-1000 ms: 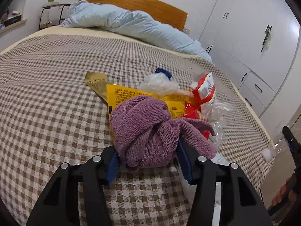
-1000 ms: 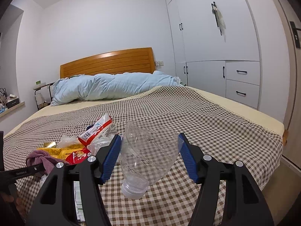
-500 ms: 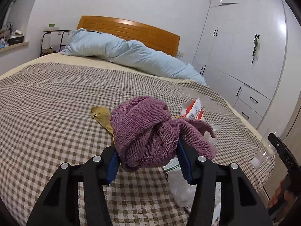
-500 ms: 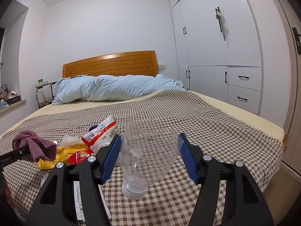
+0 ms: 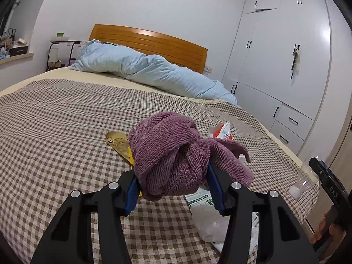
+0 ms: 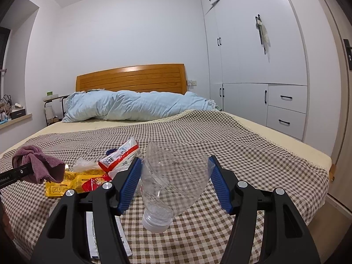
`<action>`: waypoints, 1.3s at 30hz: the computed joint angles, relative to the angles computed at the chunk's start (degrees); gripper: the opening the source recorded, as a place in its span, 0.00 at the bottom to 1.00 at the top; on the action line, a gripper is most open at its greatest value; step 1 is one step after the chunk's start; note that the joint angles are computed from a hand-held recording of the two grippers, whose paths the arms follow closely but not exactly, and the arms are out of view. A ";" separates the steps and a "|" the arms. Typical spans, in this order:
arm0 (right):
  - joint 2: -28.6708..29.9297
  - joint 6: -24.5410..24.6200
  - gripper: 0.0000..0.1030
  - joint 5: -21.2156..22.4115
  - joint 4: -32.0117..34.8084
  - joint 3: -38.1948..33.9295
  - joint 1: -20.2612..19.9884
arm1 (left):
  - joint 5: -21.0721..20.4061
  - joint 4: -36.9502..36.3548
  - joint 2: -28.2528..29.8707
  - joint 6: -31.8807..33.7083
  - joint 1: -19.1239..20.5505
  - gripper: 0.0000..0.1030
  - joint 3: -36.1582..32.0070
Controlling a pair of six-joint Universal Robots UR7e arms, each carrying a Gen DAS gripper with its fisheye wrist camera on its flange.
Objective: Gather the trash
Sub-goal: 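Lift the purple towel with the left tool while the right tool carries the bottle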
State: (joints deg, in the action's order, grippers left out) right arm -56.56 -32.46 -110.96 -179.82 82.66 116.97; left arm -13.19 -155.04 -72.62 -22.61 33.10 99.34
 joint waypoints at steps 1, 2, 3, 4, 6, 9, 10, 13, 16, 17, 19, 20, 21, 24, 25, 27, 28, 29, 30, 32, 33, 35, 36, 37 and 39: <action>-0.03 -0.13 0.59 0.07 -0.12 0.09 0.00 | -0.07 -0.45 -0.04 0.34 -0.06 0.50 0.06; -0.06 -0.25 0.59 0.15 -0.25 0.18 0.00 | -0.16 -1.12 0.09 0.81 -0.09 0.50 0.08; -0.10 -0.39 0.59 0.25 -0.36 0.32 0.04 | -0.20 -1.50 0.15 1.08 -0.13 0.50 0.09; -0.13 -0.53 0.59 0.35 -0.46 0.43 0.04 | -0.29 -1.37 0.08 1.10 -0.18 0.50 0.09; -0.23 -0.89 0.59 0.46 -0.73 0.69 0.08 | -0.21 -1.33 -0.19 0.77 -0.32 0.50 0.46; -0.32 -1.40 0.59 0.67 -0.96 0.99 0.16 | -0.38 -1.44 -0.48 0.70 -0.65 0.50 0.83; -0.35 -1.58 0.59 0.72 -1.04 1.10 0.19 | -0.33 -1.59 -0.44 0.83 -0.75 0.50 0.85; -0.47 -2.21 0.59 0.91 -1.30 1.47 0.31 | -0.23 -1.71 -0.49 1.23 -1.03 0.50 1.04; -0.64 -2.78 0.59 1.17 -1.56 1.82 0.42 | 0.07 -1.44 -0.73 1.20 -1.34 0.50 1.42; -0.71 -2.95 0.59 1.28 -1.67 1.95 0.45 | 0.17 -1.34 -0.82 1.14 -1.46 0.50 1.55; -0.86 -3.26 0.59 1.50 -1.79 2.17 0.51 | 0.35 -1.14 -1.03 0.97 -1.72 0.50 1.81; -0.94 -3.37 0.59 1.60 -1.82 2.29 0.51 | 0.38 -1.02 -1.16 0.89 -1.81 0.50 1.93; -1.07 -3.50 0.59 1.74 -1.80 2.45 0.52 | 0.44 -0.77 -1.31 0.70 -1.91 0.50 2.08; -1.41 -3.99 0.59 2.08 -1.98 3.03 0.58 | 0.44 0.30 -1.77 -0.12 -2.20 0.50 2.42; -1.53 -4.12 0.59 2.17 -1.97 3.19 0.62 | 0.50 0.79 -1.95 -0.55 -2.36 0.50 2.58; -1.88 -4.52 0.59 2.42 -2.17 3.77 0.72 | 0.38 1.39 -2.39 -0.88 -2.64 0.50 2.97; -2.06 -4.76 0.59 2.52 -2.23 4.00 0.73 | 0.33 1.77 -2.49 -1.03 -2.73 0.50 3.05; -2.20 -4.98 0.59 2.58 -2.30 4.20 0.77 | 0.38 2.13 -2.62 -1.25 -2.93 0.50 3.27; -2.44 -5.15 0.59 2.73 -2.31 4.51 0.83 | 0.30 2.51 -2.78 -1.55 -3.01 0.50 3.41; -2.74 -5.40 0.59 2.97 -2.38 4.83 0.84 | 0.16 3.07 -3.14 -2.37 -3.31 0.50 3.89; -2.99 -5.64 0.59 3.08 -2.59 5.17 0.89 | 0.17 3.34 -3.46 -2.77 -3.49 0.50 4.34; -3.36 -5.96 0.59 3.15 -2.76 5.65 0.97 | 0.42 3.40 -3.69 -3.06 -3.94 0.50 4.79; -3.65 -6.04 0.59 3.27 -2.67 5.90 1.02 | 0.50 3.24 -3.78 -3.13 -4.15 0.50 5.05; -3.90 -6.08 0.59 3.42 -2.60 6.11 1.07 | 0.55 2.98 -4.02 -3.07 -4.39 0.50 5.35; -4.48 -6.31 0.59 3.92 -2.64 6.55 1.23 | 0.96 2.28 -4.22 -2.85 -5.00 0.50 5.85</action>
State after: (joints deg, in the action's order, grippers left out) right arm -61.05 -38.76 -107.05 -182.46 89.21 118.20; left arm -12.23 -152.76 -76.84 -25.46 28.10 105.19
